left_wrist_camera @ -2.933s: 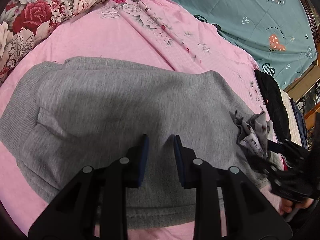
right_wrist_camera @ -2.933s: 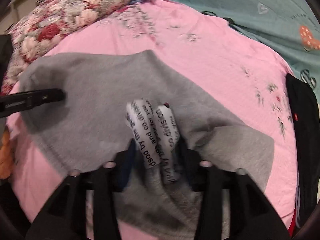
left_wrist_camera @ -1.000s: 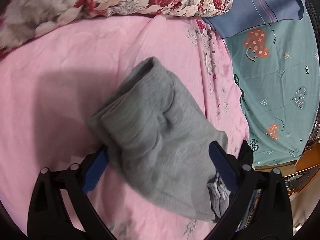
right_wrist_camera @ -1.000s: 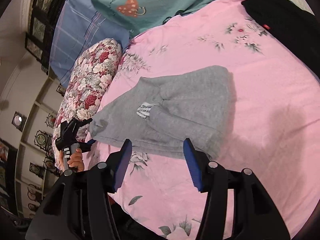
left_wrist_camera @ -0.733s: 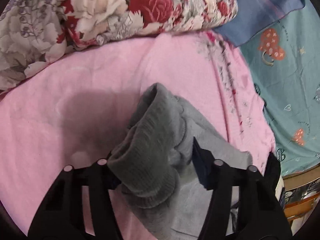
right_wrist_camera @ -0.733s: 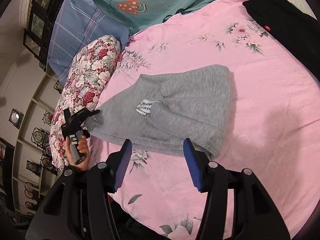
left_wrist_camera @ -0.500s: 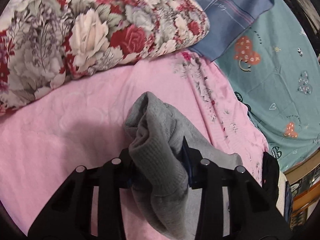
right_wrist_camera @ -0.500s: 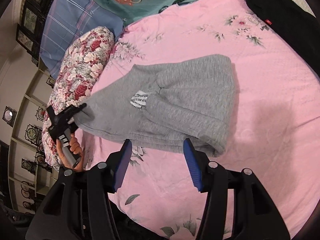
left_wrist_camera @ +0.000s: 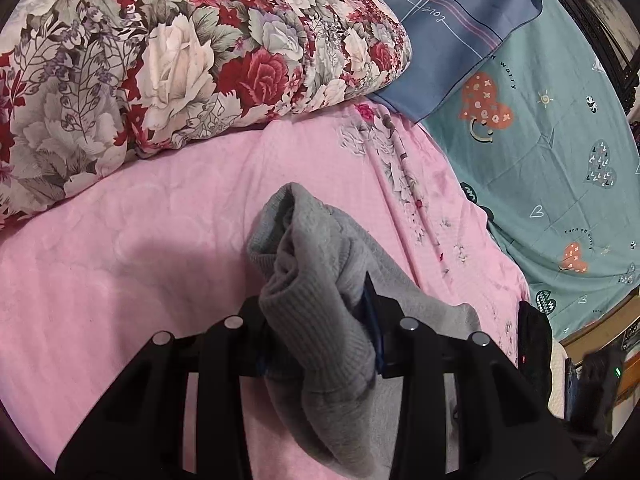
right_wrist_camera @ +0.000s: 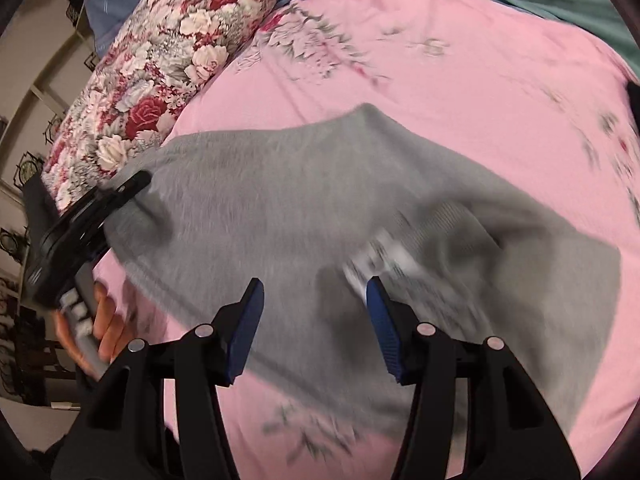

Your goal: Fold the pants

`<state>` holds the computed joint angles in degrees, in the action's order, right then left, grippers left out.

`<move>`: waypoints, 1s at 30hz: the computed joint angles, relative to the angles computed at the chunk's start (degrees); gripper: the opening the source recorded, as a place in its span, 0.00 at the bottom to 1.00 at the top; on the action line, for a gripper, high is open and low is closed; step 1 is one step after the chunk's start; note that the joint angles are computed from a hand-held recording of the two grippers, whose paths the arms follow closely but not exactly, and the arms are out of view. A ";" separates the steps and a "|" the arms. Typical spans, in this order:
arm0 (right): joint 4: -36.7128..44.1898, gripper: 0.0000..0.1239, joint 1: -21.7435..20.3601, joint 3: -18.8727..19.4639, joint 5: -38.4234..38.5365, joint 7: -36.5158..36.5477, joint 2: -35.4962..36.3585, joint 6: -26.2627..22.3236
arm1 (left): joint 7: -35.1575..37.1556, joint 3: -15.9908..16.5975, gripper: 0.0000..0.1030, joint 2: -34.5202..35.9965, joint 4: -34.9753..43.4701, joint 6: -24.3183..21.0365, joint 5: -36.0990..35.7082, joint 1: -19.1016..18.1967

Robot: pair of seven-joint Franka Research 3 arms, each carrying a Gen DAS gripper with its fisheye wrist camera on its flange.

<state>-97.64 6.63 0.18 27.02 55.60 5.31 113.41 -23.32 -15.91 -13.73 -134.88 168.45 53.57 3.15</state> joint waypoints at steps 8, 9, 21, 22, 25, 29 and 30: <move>2.60 0.25 2.48 1.24 -4.05 8.31 6.19 5.56 | 0.24 0.19 0.36 0.10 -0.49 1.18 -0.83 0.09; 2.11 0.25 2.65 1.37 -4.38 7.97 6.29 6.58 | 0.75 0.29 0.36 0.18 -0.46 0.88 -1.50 -0.14; -2.65 0.26 -6.82 -4.68 8.45 1.76 -4.34 3.83 | 1.38 -0.36 0.36 0.40 -0.11 -0.06 -2.85 0.28; -3.21 0.26 -7.91 -5.53 9.32 1.82 -4.85 3.25 | 2.16 -0.53 0.36 0.21 0.33 -1.68 -3.06 -0.24; -5.68 0.26 -11.61 -8.28 11.67 2.00 -6.58 2.77 | 9.40 0.13 0.36 -0.59 2.64 -8.35 -7.68 -3.93; -6.94 0.26 -15.65 -10.84 14.11 2.45 -6.98 1.91 | 14.61 -1.68 0.35 -0.64 9.04 -16.35 -7.87 -6.56; -7.27 0.26 -16.48 -11.24 15.37 2.18 -7.11 1.52 | 16.43 -2.55 0.35 0.28 12.04 -18.80 -7.08 -7.46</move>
<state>-104.91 -9.85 -11.06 42.40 57.78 -1.80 114.93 -6.89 -18.46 -13.45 -122.84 149.65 46.48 -4.31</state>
